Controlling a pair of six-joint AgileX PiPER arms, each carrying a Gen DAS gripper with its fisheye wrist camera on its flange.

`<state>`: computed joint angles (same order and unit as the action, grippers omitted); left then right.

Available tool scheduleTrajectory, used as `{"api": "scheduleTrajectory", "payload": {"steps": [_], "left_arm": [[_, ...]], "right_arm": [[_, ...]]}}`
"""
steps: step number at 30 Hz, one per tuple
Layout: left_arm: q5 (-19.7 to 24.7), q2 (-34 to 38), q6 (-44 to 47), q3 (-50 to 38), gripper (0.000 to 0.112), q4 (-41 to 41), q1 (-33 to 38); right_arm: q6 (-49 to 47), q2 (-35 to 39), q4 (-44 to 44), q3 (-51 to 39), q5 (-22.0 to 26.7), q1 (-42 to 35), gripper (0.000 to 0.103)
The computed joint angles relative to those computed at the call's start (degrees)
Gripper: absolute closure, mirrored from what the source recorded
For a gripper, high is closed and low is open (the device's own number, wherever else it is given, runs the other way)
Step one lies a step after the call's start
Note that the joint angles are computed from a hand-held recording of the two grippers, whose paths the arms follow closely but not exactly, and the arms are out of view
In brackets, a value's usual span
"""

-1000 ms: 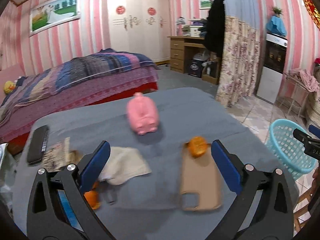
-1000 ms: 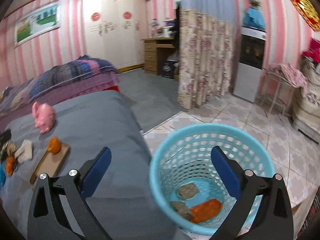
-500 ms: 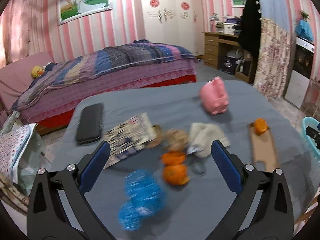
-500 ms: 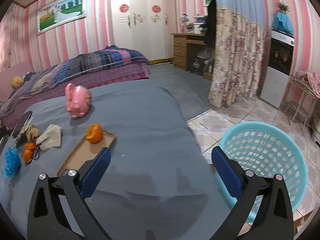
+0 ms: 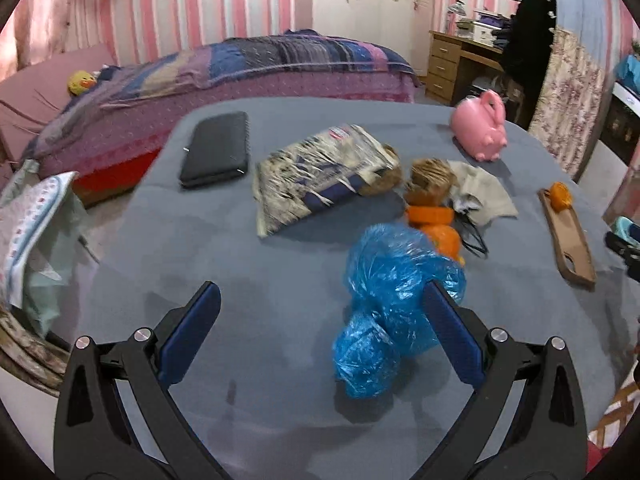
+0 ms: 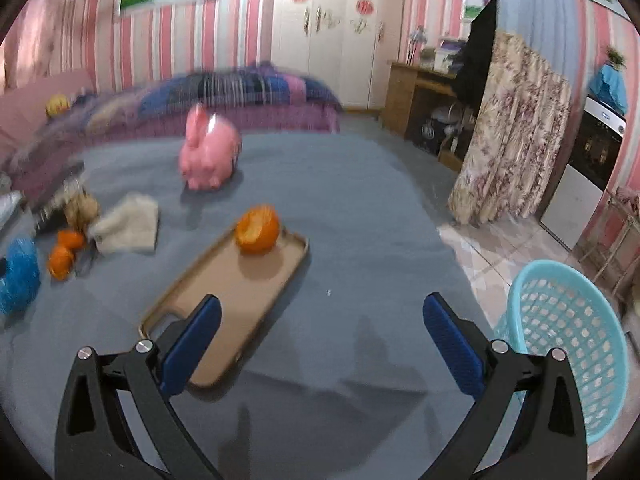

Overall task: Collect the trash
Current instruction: 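Grasp the blue plastic bag with the left tool while the right tool approaches the orange peel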

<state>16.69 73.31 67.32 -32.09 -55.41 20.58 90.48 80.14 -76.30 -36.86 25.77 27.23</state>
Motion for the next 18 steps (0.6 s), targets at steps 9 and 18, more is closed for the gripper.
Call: {"api": "scheduleTrajectory", "payload": {"steps": [9, 18], "left_arm": [[-0.77, 1.89, 8.9, 1.33, 0.03, -8.5, -7.53], [0.45, 4.37, 10.74, -1.55, 0.079, -9.84, -8.39]], "right_arm": [[5.5, -0.44, -2.2, 0.7, -6.09, -3.57, 0.004], [10.42, 7.64, -10.07, -5.23, -6.41, -2.12, 0.005]]}}
